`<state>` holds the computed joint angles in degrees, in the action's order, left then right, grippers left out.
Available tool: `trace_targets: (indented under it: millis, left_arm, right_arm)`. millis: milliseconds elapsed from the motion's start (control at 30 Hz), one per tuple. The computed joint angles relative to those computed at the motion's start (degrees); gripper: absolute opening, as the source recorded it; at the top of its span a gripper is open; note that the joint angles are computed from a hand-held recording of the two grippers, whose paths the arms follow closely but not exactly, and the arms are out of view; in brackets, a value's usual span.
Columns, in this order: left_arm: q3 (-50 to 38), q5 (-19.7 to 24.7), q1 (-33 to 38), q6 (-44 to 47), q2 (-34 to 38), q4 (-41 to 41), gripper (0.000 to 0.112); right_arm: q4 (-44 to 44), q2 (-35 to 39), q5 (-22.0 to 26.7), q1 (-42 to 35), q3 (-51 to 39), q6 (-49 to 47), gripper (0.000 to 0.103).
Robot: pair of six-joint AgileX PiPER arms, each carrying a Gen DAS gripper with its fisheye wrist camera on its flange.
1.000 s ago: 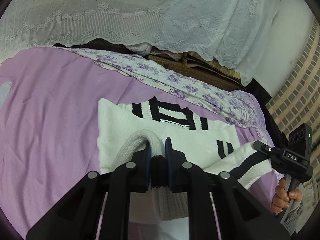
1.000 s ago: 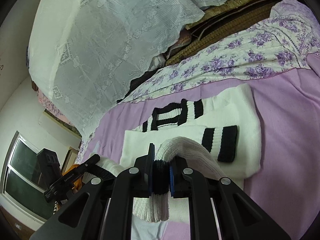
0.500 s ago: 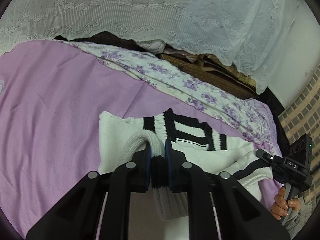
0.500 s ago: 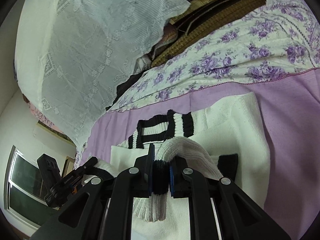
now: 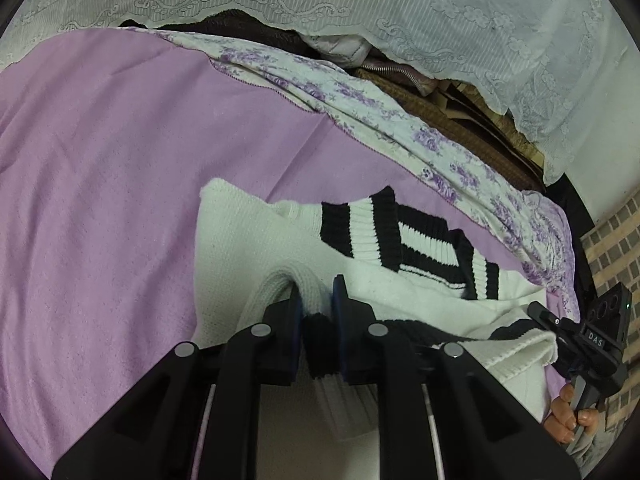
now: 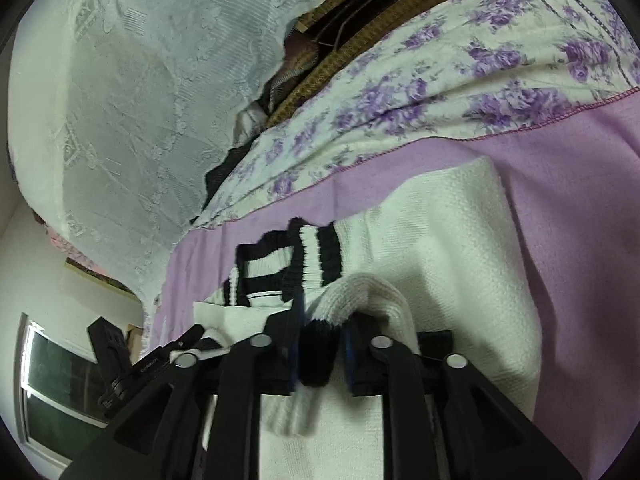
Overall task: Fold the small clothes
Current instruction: 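Lift the held hem with both grippers and fold it toward the collar, then lay the hem down near the collar and open both grippers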
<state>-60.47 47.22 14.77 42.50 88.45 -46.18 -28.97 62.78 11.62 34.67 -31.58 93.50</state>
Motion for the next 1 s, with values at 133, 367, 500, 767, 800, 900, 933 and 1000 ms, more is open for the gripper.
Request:
trace_targets:
  millis: [133, 367, 500, 767, 800, 900, 933, 1000]
  left_arm:
    - [0.8, 5.9, 4.6, 5.8, -0.9, -6.2, 0.045]
    - [4.1, 4.1, 9.4, 11.0, -7.3, -7.9, 0.086]
    - [1.5, 3.9, 11.2, 10.1, -5.0, -7.1, 0.088]
    - [-2.0, -5.6, 0.2, 0.9, 0.6, 5.7, 0.087]
    - [-2.0, -6.6, -0.9, 0.0, 0.6, 6.7, 0.087]
    - [-0.7, -10.4, -3.6, -2.4, 0.0, 9.8, 0.087]
    - [-0.1, -12.0, -4.5, -3.8, 0.0, 11.5, 0.087]
    - [0.6, -15.6, -6.5, -10.1, 0.3, 18.1, 0.087]
  right_arm:
    - [-9.3, -5.4, 3.7, 3.2, 0.8, 9.0, 0.045]
    - [-19.3, -8.0, 22.7, 15.4, -3.4, 13.9, 0.052]
    - [-15.7, -6.5, 19.6, 11.4, -2.7, 9.3, 0.052]
    - [-6.5, 3.9, 14.8, 2.3, -9.0, -8.0, 0.052]
    - [-4.5, 5.4, 14.5, 1.6, -10.0, -11.1, 0.052]
    - [-3.7, 8.9, 15.7, 2.5, -12.6, -14.0, 0.030]
    - [-5.1, 9.5, 16.2, 3.1, -12.8, -12.8, 0.017]
    - [-9.3, 8.6, 16.3, 3.8, -11.5, -7.6, 0.010]
